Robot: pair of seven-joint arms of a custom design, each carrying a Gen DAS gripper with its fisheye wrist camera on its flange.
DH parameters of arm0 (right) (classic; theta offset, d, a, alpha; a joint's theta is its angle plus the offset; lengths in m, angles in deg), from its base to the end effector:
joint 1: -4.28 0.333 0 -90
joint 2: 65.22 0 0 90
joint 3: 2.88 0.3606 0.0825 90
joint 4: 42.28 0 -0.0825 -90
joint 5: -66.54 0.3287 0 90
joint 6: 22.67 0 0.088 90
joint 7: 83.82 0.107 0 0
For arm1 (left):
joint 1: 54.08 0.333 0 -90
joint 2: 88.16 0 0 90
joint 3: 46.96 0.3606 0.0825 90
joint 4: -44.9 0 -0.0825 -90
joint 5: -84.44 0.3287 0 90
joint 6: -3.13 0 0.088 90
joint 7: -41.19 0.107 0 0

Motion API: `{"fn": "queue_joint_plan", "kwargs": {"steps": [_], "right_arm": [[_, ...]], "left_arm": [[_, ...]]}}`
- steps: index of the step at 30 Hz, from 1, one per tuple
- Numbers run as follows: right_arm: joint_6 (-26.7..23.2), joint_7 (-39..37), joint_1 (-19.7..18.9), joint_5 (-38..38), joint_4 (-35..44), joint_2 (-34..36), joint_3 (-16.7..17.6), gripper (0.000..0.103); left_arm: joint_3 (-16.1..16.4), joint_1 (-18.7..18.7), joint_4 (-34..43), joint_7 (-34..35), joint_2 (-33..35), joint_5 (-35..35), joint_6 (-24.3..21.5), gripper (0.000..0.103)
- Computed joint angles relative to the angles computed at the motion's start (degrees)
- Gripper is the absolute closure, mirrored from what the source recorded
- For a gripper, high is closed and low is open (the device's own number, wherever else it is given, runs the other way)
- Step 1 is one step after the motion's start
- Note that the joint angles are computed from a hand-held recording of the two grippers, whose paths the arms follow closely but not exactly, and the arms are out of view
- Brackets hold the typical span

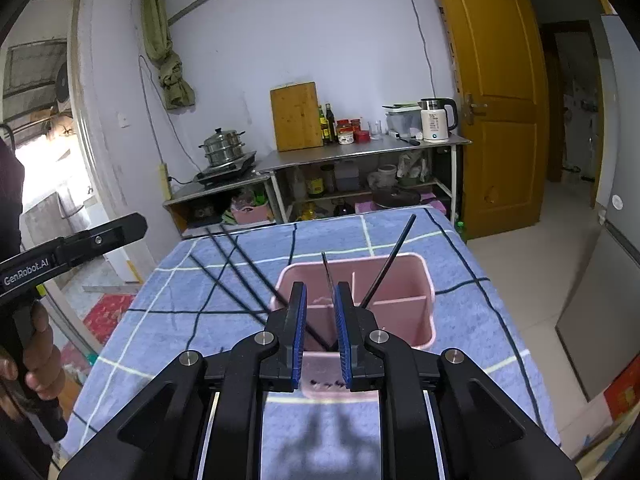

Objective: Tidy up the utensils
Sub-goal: 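Open both tools to release the sticks into the pink basket, then move both tools back down to the remaining chopsticks on the cloth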

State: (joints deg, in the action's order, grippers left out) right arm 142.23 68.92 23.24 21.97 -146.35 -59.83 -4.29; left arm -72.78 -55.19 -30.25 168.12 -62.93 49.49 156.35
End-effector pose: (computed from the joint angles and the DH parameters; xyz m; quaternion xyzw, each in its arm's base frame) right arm 0.5464 0.2156 0.6488 -0.5697 0.6508 -0.2942 0.4067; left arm 0.6613 -0.2164 0.6643 -0.4094 0.7417 -0.5159 0.1269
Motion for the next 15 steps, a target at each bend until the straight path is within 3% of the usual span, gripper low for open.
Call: {"fn": "queue_joint_plan", "kwargs": {"steps": [8, 15], "right_arm": [[2.02, 2.78, -0.03, -2.03, -4.56, -2.12, 1.64, 0.088], [3.61, -0.47, 0.53, 1.75, -5.8, -0.93, 2.63, 0.088]], "left_arm": [[-0.27, 3.68, -12.6, 6.96, -6.55, -6.38, 6.82, 0.095], [2.14, 3.55, -17.6, 8.17, -8.21, -9.71, 7.43, 0.095]]}}
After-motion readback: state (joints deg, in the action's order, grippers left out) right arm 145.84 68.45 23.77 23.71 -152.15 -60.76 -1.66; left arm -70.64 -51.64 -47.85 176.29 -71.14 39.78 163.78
